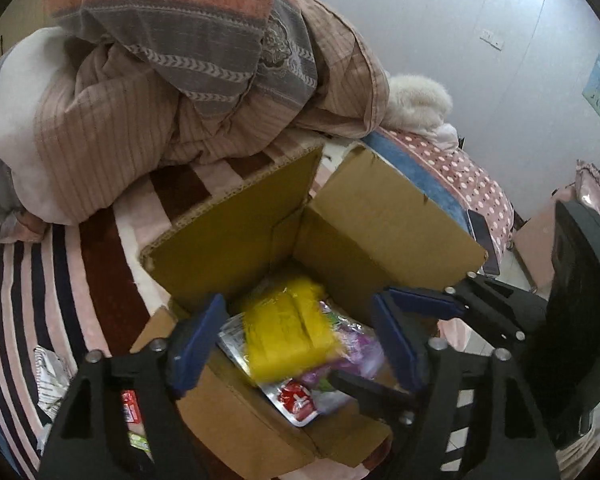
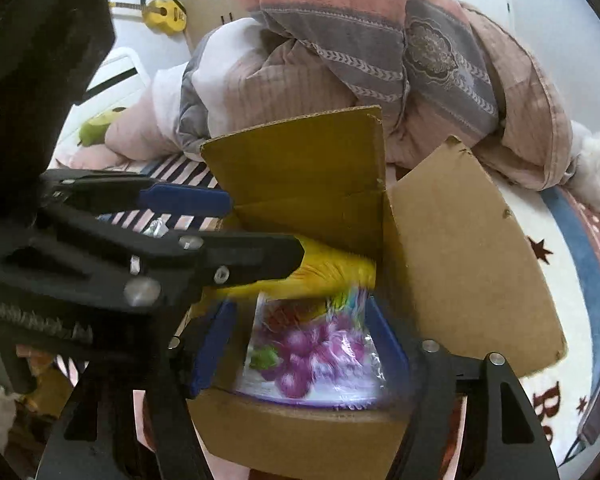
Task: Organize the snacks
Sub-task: 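Carry both held bags into the cardboard box and open both tools, then grasp the green gum stick with the right tool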
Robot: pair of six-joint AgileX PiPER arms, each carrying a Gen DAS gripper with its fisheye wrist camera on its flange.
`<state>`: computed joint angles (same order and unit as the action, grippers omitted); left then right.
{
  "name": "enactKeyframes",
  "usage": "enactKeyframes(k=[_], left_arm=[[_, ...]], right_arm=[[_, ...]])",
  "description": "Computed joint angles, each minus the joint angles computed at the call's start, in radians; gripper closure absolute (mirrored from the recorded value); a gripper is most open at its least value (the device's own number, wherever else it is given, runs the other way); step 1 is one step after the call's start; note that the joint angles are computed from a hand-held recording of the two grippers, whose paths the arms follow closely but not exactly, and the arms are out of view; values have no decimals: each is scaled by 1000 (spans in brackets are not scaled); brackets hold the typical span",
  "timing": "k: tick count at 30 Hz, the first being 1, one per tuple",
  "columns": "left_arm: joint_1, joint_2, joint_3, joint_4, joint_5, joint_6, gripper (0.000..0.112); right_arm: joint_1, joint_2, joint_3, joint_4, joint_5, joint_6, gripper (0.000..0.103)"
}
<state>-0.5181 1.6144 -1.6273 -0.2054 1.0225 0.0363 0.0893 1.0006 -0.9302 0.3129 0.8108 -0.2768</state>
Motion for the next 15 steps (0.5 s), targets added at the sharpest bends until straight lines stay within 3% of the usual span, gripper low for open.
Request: enactKeyframes(k=[5,8,11,15], left_arm=[[48,-71,36,3,-11,34,35],[130,-149,93,0,-15,74,34],[256,-216,163,-55,-10,162,32],[470,-273,284,-176,0,315,32]], right_arm=[[105,-74,-5,-90,-1,106,37],[271,-85,-37,-183,-9,238,37],[431,-34,-64,-204,-51,325,37],[589,126,-79,-195,-168,400,37]])
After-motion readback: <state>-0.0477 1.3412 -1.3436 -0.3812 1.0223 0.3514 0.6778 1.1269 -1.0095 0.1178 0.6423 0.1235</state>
